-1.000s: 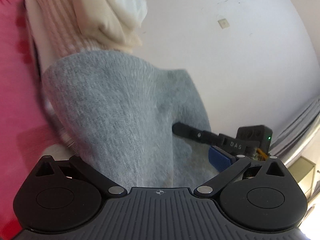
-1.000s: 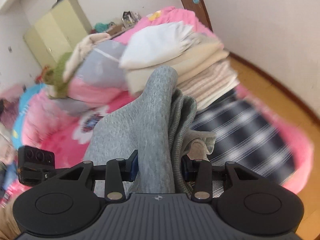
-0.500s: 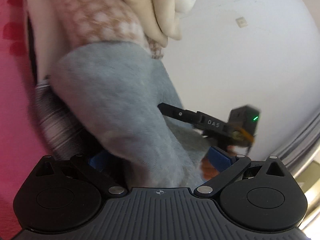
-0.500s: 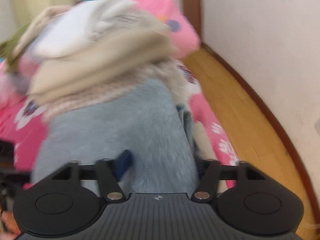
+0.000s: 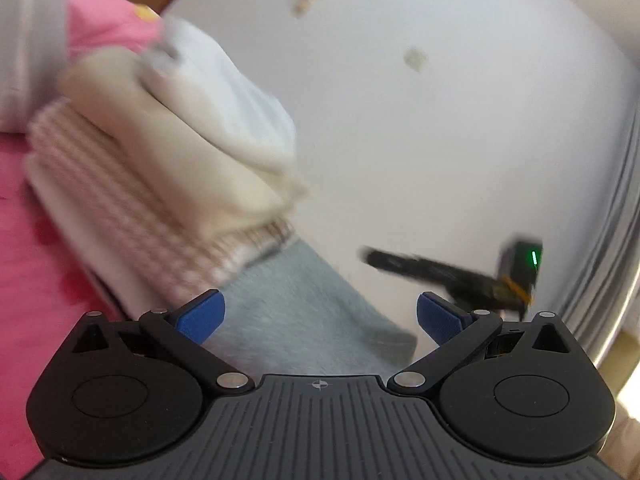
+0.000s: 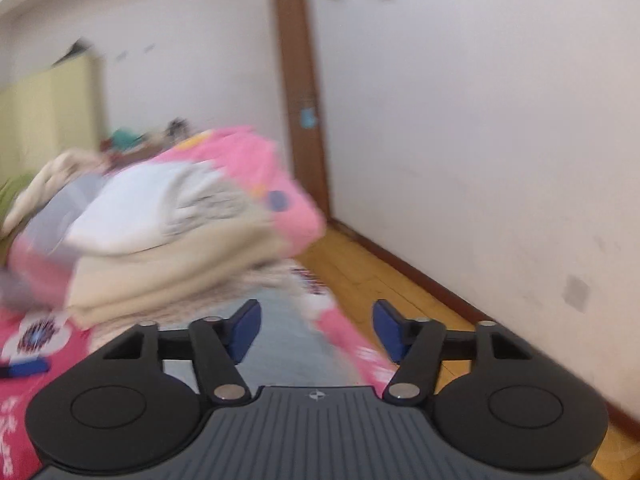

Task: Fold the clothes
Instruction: 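Carry the bundle with both grippers onto the stack of folded clothes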

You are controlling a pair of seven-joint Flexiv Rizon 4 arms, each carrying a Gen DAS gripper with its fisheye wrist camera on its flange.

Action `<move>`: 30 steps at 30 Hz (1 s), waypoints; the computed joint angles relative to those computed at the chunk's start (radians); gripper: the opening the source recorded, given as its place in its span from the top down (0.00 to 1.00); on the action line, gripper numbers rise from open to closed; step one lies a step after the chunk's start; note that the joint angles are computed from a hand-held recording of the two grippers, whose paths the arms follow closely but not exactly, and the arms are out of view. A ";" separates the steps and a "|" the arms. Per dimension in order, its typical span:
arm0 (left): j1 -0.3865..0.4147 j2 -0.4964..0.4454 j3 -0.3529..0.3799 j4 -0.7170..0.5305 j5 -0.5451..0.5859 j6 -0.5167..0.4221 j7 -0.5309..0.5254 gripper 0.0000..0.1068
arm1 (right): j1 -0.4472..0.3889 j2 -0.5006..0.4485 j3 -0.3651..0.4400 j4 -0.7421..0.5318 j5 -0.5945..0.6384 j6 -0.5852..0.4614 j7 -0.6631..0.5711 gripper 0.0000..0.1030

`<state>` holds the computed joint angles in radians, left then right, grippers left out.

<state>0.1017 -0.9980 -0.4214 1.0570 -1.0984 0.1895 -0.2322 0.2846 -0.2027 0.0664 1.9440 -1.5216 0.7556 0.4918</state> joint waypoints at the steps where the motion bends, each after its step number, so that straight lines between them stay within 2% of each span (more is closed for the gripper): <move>1: -0.017 0.004 0.013 0.003 0.020 0.018 0.009 0.04 | 0.000 -0.042 -0.007 -0.043 0.026 0.023 -0.064 0.46; 4: -0.063 0.004 0.044 0.029 0.067 0.134 0.047 0.04 | 0.018 -0.158 -0.029 -0.150 0.216 0.008 -0.276 0.49; 6: -0.069 0.000 0.046 0.036 0.096 0.165 0.077 0.04 | 0.030 -0.200 -0.057 -0.162 0.269 -0.005 -0.315 0.48; 8: -0.055 0.012 0.036 0.066 0.098 0.177 0.109 0.04 | 0.040 -0.199 -0.085 -0.141 0.236 0.016 -0.254 0.43; 11: -0.044 0.017 0.040 0.049 0.117 0.145 0.066 0.04 | 0.054 -0.145 -0.091 -0.087 0.173 0.007 -0.163 0.43; 15: -0.022 0.021 0.029 0.054 0.093 0.145 0.064 0.04 | 0.086 -0.005 -0.032 0.050 0.005 -0.150 0.105 0.43; 18: -0.009 0.043 0.037 0.077 0.083 0.160 0.058 0.04 | 0.106 0.047 0.042 0.119 0.011 -0.275 0.176 0.45; 20: 0.003 0.064 0.054 0.088 0.093 0.152 0.034 0.04 | 0.111 0.036 0.071 0.130 0.118 -0.293 0.142 0.46; 21: 0.010 0.074 0.062 0.092 0.099 0.147 0.021 0.04 | 0.118 0.014 0.081 0.118 0.212 -0.308 0.108 0.46; 22: 0.016 0.083 0.070 0.095 0.106 0.143 0.009 0.04 | 0.134 -0.007 0.086 0.105 0.271 -0.347 0.103 0.46; 23: 0.028 0.094 0.075 0.102 0.108 0.135 0.007 0.04 | 0.159 -0.017 0.087 0.098 0.279 -0.398 0.140 0.47; 25: 0.072 0.120 0.078 0.123 0.095 0.108 0.043 0.04 | 0.238 -0.035 0.097 0.067 0.250 -0.562 0.235 0.48; 27: 0.095 0.164 0.092 0.165 0.082 0.110 0.074 0.04 | 0.324 -0.080 0.102 0.036 0.160 -0.704 0.326 0.47; 30: 0.116 0.238 0.122 0.240 0.064 0.128 0.117 0.04 | 0.408 -0.177 0.085 -0.023 -0.001 -0.726 0.305 0.47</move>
